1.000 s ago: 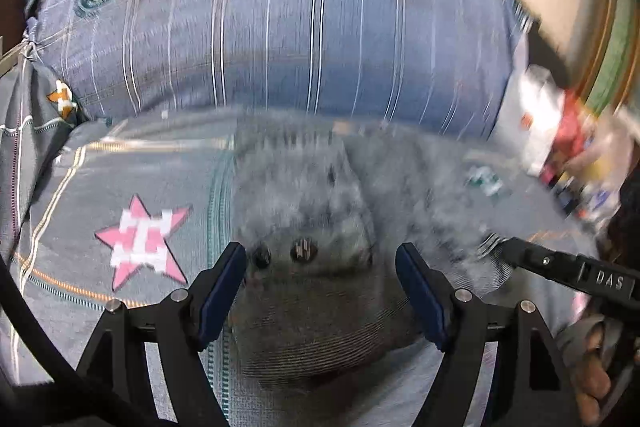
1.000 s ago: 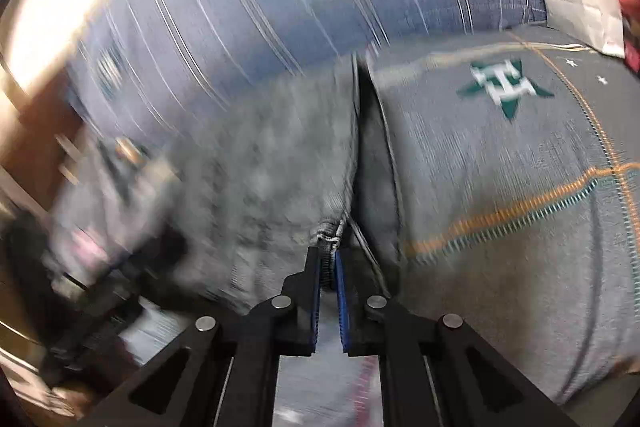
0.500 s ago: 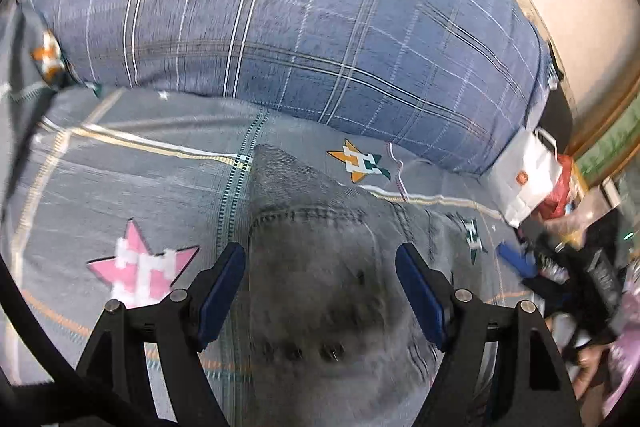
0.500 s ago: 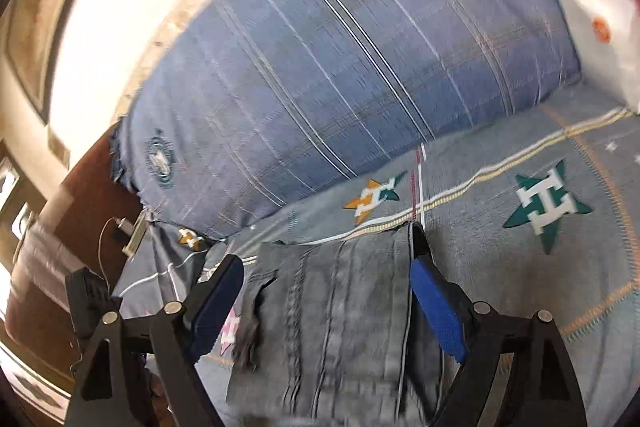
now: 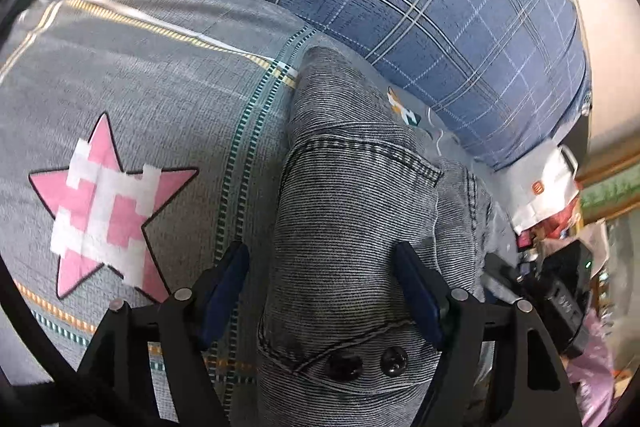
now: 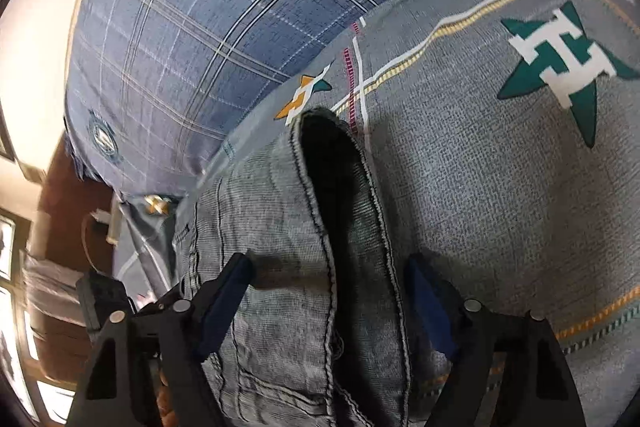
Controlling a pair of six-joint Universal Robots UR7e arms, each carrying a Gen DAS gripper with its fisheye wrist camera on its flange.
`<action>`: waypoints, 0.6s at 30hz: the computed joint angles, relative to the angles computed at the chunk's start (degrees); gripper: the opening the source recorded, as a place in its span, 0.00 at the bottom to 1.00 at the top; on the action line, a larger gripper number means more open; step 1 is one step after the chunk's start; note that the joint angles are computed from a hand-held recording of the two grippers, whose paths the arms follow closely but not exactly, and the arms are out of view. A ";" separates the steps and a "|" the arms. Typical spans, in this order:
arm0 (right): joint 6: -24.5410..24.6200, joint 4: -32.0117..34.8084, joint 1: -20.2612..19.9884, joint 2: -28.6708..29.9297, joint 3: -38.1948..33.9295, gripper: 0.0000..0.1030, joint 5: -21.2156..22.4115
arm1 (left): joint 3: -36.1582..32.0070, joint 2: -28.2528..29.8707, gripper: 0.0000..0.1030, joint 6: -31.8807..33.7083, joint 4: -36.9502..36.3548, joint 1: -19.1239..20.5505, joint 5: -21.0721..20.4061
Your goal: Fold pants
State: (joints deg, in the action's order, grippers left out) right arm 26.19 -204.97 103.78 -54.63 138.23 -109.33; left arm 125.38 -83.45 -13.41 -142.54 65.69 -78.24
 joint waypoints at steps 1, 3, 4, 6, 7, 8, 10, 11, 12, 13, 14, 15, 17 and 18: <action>0.55 -0.06 0.28 0.18 0.02 0.74 -0.56 | 0.04 -0.25 0.67 0.12 0.25 0.07 -0.49; 1.10 -0.30 0.35 0.78 -0.02 0.58 -0.87 | 0.43 -0.91 0.61 0.17 0.33 0.33 -2.10; 1.56 -1.07 0.43 1.25 0.13 0.53 -0.81 | 0.76 -1.21 0.61 -0.17 -0.05 0.51 -2.23; 1.45 -2.24 -0.10 1.98 0.30 0.47 -0.30 | 1.28 -1.40 0.61 -0.75 -0.63 0.69 -2.58; 0.95 -1.76 -0.01 2.12 0.07 0.47 -0.47 | 1.36 -1.18 0.61 -1.18 -1.05 1.42 -3.31; 0.14 -0.36 0.08 2.25 -0.55 0.47 -0.92 | 1.48 -1.13 0.61 -1.31 -1.45 1.75 -3.75; -1.03 0.65 -0.28 2.14 -0.78 0.48 -0.86 | 1.64 -1.58 0.60 -0.47 -1.04 1.17 -2.73; -1.15 0.57 -0.58 2.03 -0.71 0.49 -0.47 | 1.87 -1.87 0.53 -0.34 -1.12 0.73 -2.14; -1.27 0.31 -0.70 2.11 -0.73 0.47 -0.28 | 1.87 -1.33 0.49 -0.37 -1.75 0.21 -1.56; -1.55 -0.08 -0.56 2.23 -0.75 0.44 -0.43 | 2.45 -1.84 0.46 -0.15 -2.22 -0.43 -0.93; -2.20 -0.96 -0.11 2.63 -0.80 0.32 -0.86 | 2.66 -2.06 0.36 -0.18 -2.49 -0.77 -0.96; -2.54 -1.62 0.25 2.98 -0.91 0.28 -1.00 | 2.71 -2.65 0.27 -0.11 -2.74 -0.87 -1.21; -3.86 -2.83 2.63 3.54 -1.44 0.21 -4.04 | 4.08 -4.43 0.24 -0.04 -4.64 -2.36 -1.76; -5.01 -3.58 4.15 3.50 -1.68 0.20 -5.32 | 4.82 -5.37 0.24 0.25 -5.27 -3.19 -1.27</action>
